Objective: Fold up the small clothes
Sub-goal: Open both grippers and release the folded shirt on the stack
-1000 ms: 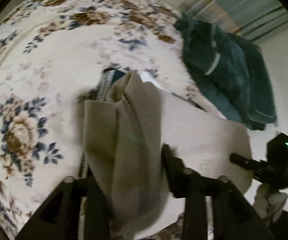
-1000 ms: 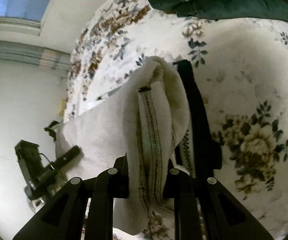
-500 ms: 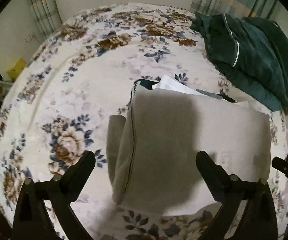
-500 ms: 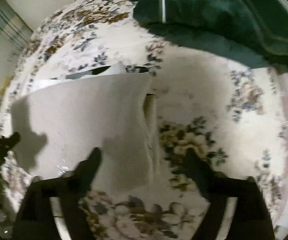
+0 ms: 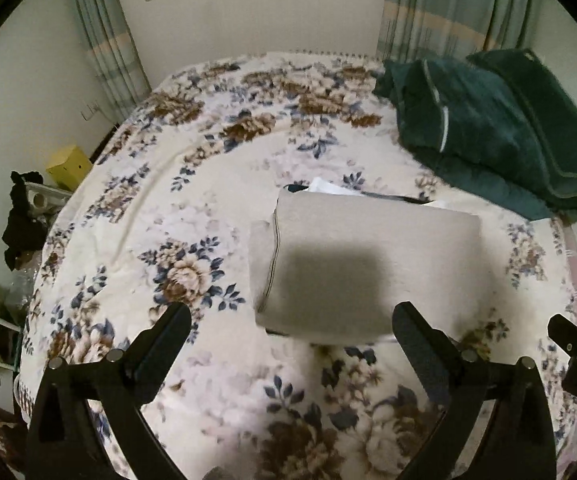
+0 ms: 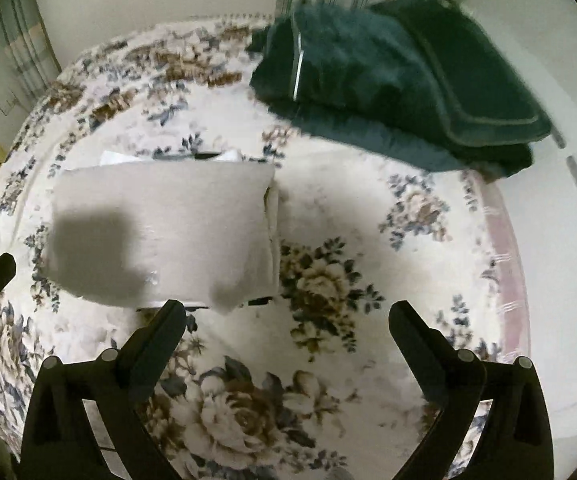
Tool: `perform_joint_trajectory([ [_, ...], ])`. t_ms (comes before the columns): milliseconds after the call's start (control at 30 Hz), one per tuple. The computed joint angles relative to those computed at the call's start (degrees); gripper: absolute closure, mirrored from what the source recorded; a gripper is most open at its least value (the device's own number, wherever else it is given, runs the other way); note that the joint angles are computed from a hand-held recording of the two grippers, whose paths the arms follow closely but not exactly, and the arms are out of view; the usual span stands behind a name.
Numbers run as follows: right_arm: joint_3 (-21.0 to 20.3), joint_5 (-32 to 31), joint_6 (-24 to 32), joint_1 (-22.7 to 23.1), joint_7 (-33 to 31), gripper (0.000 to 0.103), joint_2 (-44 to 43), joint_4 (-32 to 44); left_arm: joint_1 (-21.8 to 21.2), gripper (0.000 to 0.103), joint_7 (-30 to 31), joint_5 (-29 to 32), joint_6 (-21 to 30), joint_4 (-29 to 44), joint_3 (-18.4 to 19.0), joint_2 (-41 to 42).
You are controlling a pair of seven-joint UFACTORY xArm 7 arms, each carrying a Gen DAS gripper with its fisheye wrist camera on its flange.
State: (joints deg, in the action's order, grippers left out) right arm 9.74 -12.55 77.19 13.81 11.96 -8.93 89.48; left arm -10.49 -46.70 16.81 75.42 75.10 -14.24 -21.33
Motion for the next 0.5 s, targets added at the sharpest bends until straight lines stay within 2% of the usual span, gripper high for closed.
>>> perform_joint_trajectory([
  [233, 0.78, 2.05, 7.66, -0.81, -2.88, 0.0, -10.27, 4.6, -0.82, 0.0, -1.95, 2.63, 11.35, 10.15, -6.35, -3.83],
  [367, 1.71, 3.3, 14.06, -2.23, -4.33, 0.0, -13.72, 11.58, -0.09, 0.0, -2.54, 5.62, 19.06, 19.16, -11.69, -3.76],
  [500, 2.51, 4.7, 20.68, -4.05, -6.01, 0.0, -14.98, 21.13, 1.8, 0.0, -3.14, 8.23, 24.68, 27.18, -16.98, -2.85],
])
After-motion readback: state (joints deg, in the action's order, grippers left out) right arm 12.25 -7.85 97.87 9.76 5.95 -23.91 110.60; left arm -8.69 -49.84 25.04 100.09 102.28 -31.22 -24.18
